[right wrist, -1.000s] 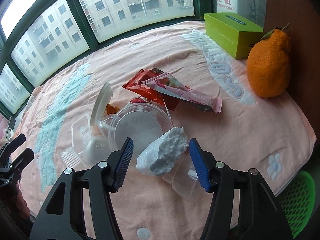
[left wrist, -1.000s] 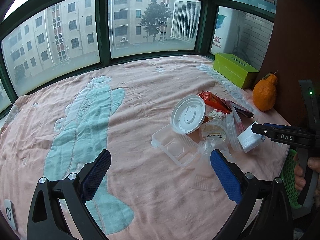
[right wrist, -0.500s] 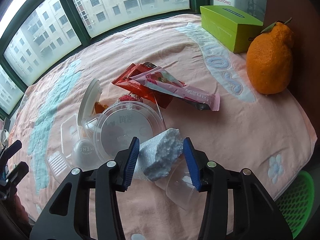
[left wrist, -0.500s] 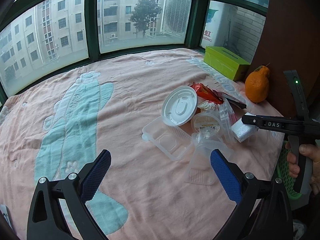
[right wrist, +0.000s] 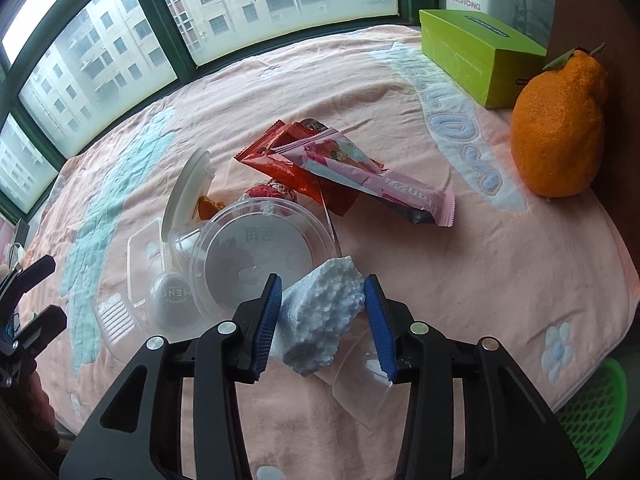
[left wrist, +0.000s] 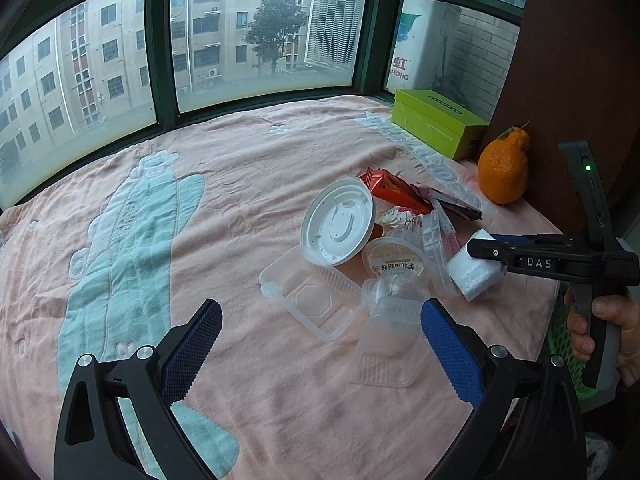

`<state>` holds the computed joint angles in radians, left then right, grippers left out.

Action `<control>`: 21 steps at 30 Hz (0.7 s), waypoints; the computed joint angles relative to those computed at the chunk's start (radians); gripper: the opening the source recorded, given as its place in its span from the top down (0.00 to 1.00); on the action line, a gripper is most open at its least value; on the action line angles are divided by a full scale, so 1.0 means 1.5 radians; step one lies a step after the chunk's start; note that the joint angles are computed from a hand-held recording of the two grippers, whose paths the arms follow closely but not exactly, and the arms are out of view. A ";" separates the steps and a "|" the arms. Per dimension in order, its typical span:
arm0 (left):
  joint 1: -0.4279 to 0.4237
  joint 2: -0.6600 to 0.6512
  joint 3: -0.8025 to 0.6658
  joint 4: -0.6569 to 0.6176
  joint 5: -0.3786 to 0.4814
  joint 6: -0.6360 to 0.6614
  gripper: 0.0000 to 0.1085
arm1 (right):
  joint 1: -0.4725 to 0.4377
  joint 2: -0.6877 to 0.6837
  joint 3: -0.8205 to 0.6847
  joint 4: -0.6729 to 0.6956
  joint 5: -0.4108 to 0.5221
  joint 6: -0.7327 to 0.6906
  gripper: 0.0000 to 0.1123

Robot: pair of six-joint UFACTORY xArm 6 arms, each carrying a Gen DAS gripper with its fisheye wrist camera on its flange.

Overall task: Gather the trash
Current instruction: 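Lift the foam chunk with the right tool while the left tool grasps the pink wrapper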

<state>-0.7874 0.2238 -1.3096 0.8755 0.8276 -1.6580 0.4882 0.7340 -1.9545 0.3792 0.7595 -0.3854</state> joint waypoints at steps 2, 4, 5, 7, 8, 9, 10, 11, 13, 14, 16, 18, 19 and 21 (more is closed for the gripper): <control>0.012 0.002 -0.006 0.000 -0.020 0.007 0.11 | -0.004 -0.013 0.019 0.029 -0.009 -0.015 0.62; 0.024 0.011 -0.020 -0.005 -0.036 0.021 0.12 | -0.006 -0.029 0.040 0.050 -0.022 -0.028 0.62; 0.031 0.018 -0.030 -0.010 -0.048 0.034 0.12 | -0.007 -0.043 0.060 0.064 -0.037 -0.038 0.62; 0.047 0.038 -0.059 -0.024 -0.068 0.071 0.13 | -0.010 -0.075 0.099 0.090 -0.066 -0.058 0.62; 0.053 0.050 -0.076 -0.032 -0.079 0.091 0.17 | -0.011 -0.094 0.121 0.107 -0.082 -0.070 0.62; 0.062 0.065 -0.097 -0.045 -0.092 0.116 0.20 | -0.014 -0.111 0.141 0.126 -0.095 -0.084 0.62; 0.069 0.081 -0.119 -0.059 -0.102 0.139 0.23 | -0.017 -0.132 0.163 0.148 -0.108 -0.100 0.62; 0.076 0.101 -0.146 -0.076 -0.110 0.164 0.24 | -0.020 -0.152 0.185 0.166 -0.121 -0.114 0.62; 0.085 0.146 -0.210 -0.106 -0.110 0.214 0.26 | -0.024 -0.191 0.231 0.190 -0.152 -0.137 0.62; 0.089 0.170 -0.243 -0.119 -0.110 0.240 0.29 | -0.028 -0.211 0.253 0.200 -0.166 -0.147 0.62; 0.096 0.222 -0.314 -0.168 -0.110 0.302 0.33 | -0.036 -0.240 0.287 0.208 -0.188 -0.156 0.62; 0.108 0.270 -0.373 -0.243 -0.135 0.373 0.35 | -0.043 -0.269 0.325 0.205 -0.214 -0.159 0.62; 0.111 0.297 -0.411 -0.276 -0.127 0.402 0.38 | -0.047 -0.280 0.341 0.201 -0.226 -0.157 0.62; 0.120 0.352 -0.487 -0.353 -0.114 0.463 0.42 | -0.057 -0.301 0.371 0.197 -0.241 -0.155 0.62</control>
